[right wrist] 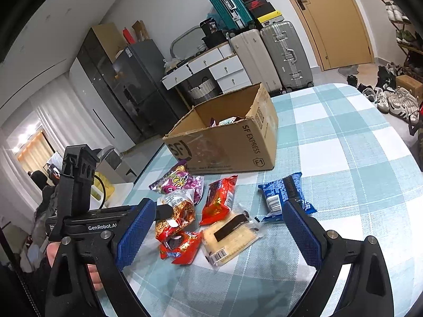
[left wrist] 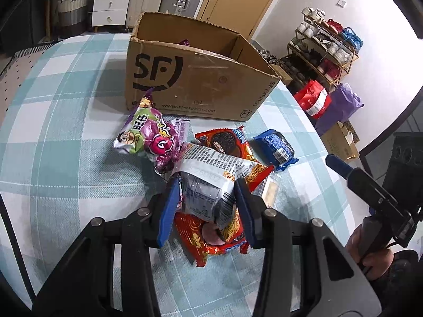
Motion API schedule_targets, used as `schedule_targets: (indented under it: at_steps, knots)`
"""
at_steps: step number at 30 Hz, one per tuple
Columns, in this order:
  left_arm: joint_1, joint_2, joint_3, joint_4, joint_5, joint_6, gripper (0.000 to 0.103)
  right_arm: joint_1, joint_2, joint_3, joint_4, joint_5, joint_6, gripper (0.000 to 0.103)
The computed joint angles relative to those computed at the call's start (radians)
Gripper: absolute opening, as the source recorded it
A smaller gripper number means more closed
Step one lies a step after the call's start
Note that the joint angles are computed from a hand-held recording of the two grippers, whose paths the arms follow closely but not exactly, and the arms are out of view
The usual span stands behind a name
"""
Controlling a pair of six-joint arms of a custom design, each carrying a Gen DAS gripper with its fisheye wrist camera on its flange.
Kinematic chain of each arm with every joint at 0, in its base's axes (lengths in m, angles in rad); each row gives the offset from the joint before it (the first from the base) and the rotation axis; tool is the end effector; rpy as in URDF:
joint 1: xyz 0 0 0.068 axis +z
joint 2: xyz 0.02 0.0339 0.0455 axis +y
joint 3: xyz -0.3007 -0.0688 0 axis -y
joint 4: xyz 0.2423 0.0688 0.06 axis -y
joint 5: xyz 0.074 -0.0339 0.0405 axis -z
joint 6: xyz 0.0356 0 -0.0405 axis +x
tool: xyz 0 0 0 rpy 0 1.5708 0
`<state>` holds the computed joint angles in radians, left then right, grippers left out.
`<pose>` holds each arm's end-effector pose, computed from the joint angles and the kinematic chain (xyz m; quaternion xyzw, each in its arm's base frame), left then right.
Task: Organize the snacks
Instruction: 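Grasp the white noodle bag with the left gripper, then grasp the red Oreo pack with the right gripper while the left holds the white bag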
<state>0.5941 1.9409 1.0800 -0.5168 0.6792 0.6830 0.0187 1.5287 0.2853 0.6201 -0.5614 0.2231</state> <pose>0.3040 0.1783 0.1494 0.0738 0.9361 -0.2121 0.2706 0.2262 0.0232 0.1430 -0.0385 0.8635 0.2976 0.4054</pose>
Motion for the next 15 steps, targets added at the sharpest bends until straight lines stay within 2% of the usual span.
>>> schedule_targets:
  at_steps: [15]
  knots:
    - [0.131, -0.012, 0.068, -0.151, 0.094, 0.097, 0.040, 0.173, 0.053, -0.013, 0.051, 0.075, 0.024, 0.098]
